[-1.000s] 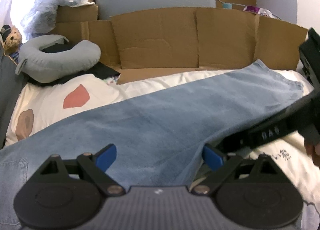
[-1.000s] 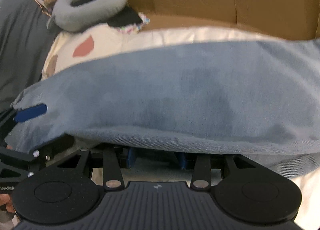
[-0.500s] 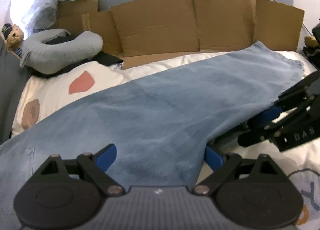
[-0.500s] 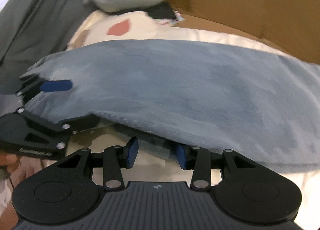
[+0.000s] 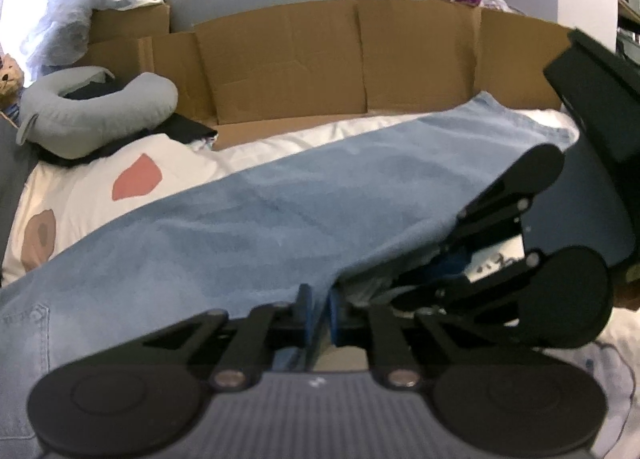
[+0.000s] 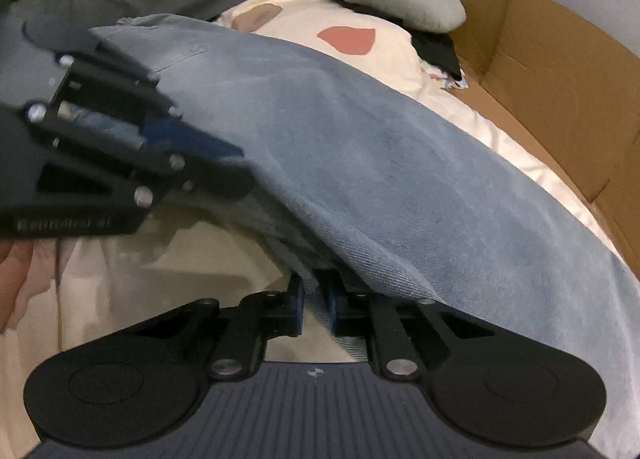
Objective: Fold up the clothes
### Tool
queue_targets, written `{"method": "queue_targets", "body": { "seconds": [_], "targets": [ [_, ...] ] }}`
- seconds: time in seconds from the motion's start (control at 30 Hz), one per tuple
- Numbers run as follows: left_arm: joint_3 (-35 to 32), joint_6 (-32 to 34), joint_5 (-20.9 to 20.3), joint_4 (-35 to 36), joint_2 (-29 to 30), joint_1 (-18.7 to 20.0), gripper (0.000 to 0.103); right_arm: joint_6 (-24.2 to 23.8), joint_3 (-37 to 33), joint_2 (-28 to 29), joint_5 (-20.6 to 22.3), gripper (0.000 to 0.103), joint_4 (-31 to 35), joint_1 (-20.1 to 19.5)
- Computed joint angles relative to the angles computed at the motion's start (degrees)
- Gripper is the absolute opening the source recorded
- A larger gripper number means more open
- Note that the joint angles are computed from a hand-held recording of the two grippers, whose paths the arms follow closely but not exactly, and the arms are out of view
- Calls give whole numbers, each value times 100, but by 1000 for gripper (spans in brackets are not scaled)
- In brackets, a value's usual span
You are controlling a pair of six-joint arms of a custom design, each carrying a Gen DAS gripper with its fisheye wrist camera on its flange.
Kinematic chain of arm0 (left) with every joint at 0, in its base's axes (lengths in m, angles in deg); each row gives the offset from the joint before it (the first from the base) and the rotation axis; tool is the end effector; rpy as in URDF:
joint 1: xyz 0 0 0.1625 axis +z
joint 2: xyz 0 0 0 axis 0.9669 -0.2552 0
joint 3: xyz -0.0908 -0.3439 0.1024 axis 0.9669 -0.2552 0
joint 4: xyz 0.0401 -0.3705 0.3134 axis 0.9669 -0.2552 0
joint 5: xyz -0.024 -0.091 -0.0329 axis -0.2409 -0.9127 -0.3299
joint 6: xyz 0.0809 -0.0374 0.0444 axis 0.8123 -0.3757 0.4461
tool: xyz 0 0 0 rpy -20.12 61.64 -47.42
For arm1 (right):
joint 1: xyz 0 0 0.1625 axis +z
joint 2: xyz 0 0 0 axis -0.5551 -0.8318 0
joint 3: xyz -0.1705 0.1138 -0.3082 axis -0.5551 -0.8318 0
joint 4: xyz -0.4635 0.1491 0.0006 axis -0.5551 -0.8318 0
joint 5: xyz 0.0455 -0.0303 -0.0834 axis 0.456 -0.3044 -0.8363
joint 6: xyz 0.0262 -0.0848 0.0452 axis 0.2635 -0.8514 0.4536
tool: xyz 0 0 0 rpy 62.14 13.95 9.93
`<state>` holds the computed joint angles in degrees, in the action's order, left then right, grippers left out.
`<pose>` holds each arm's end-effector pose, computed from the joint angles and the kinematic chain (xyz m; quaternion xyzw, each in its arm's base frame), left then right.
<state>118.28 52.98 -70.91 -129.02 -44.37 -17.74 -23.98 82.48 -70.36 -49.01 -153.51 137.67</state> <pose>-0.2026 -0.7017 0.2405 0.2810 0.8342 -0.3193 0.3509 0.3317 -0.8881 0.0938 0.5721 -0.7950 0.0942 0.1782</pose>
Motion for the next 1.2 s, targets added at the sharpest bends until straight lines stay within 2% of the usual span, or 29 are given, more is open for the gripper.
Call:
{"method": "queue_targets", "body": {
  "seconds": [0.17, 0.37, 0.53, 0.67, 0.73, 0.83, 0.9, 0.97, 1.07, 1.13, 1.2],
  "targets": [
    [-54, 118, -38, -153, -8, -36, 6, -129, 84, -143, 105, 1, 168, 1],
    [-191, 203, -64, -278, 52, -42, 6, -243, 635, -562, 185, 0, 99, -11],
    [-117, -25, -167, 106, 19, 43, 8, -174, 822, -662, 18, 0, 193, -43],
    [-16, -264, -111, 490, -38, 101, 17, 39, 671, -605, 129, 0, 327, -58],
    [27, -368, -118, 685, -83, 129, 17, 146, 601, -594, 194, 2, 396, -67],
    [80, -451, -23, 961, -147, 129, 30, 395, 539, -594, 232, 4, 500, -79],
    [178, -463, 174, 899, -213, 90, 52, 498, 602, -651, 252, 4, 543, -85],
    [294, -490, 407, 793, -291, 44, 64, 572, 686, -723, 305, 5, 587, -94],
    [442, -692, 646, 877, -458, -7, 72, 622, 810, -822, 418, 6, 619, -104],
    [581, -822, 836, 934, -591, -65, 77, 650, 866, -860, 471, 18, 623, -104],
    [754, -923, 943, 950, -764, -129, 80, 664, 842, -845, 526, 25, 643, -102]
  ]
}}
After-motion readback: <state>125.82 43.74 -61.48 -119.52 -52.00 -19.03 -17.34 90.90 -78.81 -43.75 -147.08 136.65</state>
